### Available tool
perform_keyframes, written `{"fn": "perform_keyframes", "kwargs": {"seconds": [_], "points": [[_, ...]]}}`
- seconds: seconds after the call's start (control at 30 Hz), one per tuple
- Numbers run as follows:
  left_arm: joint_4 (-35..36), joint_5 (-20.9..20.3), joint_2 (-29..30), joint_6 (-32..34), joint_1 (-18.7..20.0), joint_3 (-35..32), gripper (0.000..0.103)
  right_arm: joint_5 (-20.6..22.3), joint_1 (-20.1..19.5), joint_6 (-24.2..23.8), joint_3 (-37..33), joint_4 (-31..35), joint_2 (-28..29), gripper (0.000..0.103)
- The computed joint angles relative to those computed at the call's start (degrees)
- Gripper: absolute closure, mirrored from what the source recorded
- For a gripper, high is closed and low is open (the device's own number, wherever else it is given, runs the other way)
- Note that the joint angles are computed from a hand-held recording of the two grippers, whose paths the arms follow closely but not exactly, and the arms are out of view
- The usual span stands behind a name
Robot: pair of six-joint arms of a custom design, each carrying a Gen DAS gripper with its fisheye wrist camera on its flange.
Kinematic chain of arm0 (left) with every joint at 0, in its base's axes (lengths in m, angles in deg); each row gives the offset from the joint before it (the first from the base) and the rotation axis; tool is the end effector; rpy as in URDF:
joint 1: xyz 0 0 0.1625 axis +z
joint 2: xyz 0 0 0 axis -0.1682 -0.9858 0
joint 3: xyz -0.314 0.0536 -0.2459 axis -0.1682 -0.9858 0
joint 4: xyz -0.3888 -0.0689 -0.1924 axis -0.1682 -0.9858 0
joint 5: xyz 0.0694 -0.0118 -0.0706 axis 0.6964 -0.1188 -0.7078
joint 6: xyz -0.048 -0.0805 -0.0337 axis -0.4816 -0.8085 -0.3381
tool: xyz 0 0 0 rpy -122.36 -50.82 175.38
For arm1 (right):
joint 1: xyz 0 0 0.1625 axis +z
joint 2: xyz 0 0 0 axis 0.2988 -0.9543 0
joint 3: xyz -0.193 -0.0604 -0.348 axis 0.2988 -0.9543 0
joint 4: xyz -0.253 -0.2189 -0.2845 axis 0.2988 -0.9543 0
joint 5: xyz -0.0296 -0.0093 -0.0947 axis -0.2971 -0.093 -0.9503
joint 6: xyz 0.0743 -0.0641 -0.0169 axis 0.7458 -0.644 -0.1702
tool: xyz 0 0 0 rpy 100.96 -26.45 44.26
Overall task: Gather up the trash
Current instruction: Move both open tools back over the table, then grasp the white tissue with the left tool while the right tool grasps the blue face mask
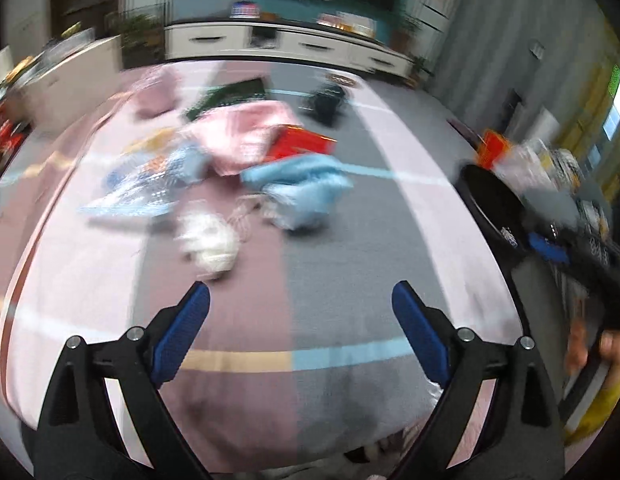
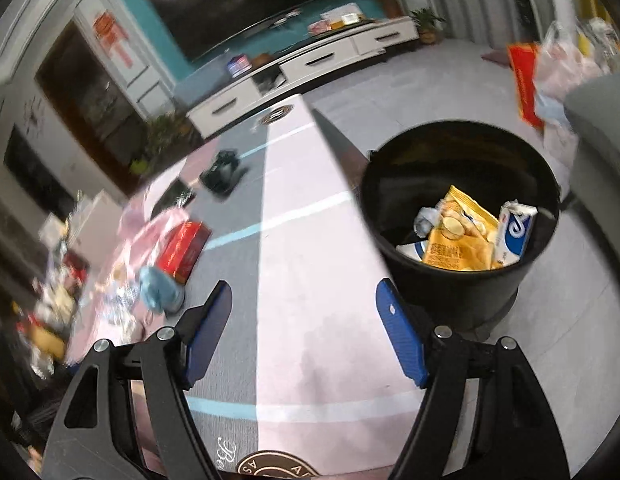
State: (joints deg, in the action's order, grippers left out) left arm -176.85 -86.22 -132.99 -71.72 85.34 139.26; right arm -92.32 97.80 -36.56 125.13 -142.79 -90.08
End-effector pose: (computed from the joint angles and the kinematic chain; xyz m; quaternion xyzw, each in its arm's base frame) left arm 0.0715 -0.4736 0.3211 0.1221 0.9101 -0.3001 0.2583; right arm 0.3083 -0.4780 -0.0512 0.0613 -0.9090 0.3599 0.2012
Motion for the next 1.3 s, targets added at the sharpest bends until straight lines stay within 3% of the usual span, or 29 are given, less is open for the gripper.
{"fn": "perform_keyframes", "kwargs": {"seconds": [0.17, 0.33, 0.53, 0.73, 0.93, 1.0, 1.13, 1.3], "points": [[-0.2, 0.2, -1.1, -4.1, 3.9, -1.1, 0.011, 0.2, 2.0, -2.3, -3.3, 4.9, 2.6, 0.03], [-0.1, -2.3, -0.5, -5.0, 7.3, -2.8, 0.011, 0.5, 3.5, -3.7, -6.8, 10.6, 4.6, 0.03], [-0.6, -4.7, 2.1, -4.4, 8.7, -4.9, 0.013, 1.0, 4.4, -4.9, -10.1, 13.9, 6.4, 0.03], [-2.3, -5.0, 5.5, -2.7, 8.7, -6.7, 0.036, 1.6, 4.5, -7.4, -13.1, 16.4, 8.2, 0.03], [-3.4, -5.7, 8.4, -1.7, 8.9, -8.5, 0.04, 4.1, 3.7, -7.3, -16.3, 19.5, 10.0, 0.03], [-4.0, -5.4, 9.2, -1.4, 8.9, -8.9, 0.048, 5.2, 3.6, -7.6, -17.7, 20.2, 10.8, 0.03], [-2.7, -7.4, 9.1, -1.0, 10.2, -9.7, 0.077, 7.1, 3.4, -8.1, -20.5, 21.3, 12.5, 0.03], [-0.6, -11.4, 6.6, 1.1, 11.1, -9.3, 0.084, 9.6, 2.8, -7.0, -23.9, 23.4, 14.4, 0.03]]}}
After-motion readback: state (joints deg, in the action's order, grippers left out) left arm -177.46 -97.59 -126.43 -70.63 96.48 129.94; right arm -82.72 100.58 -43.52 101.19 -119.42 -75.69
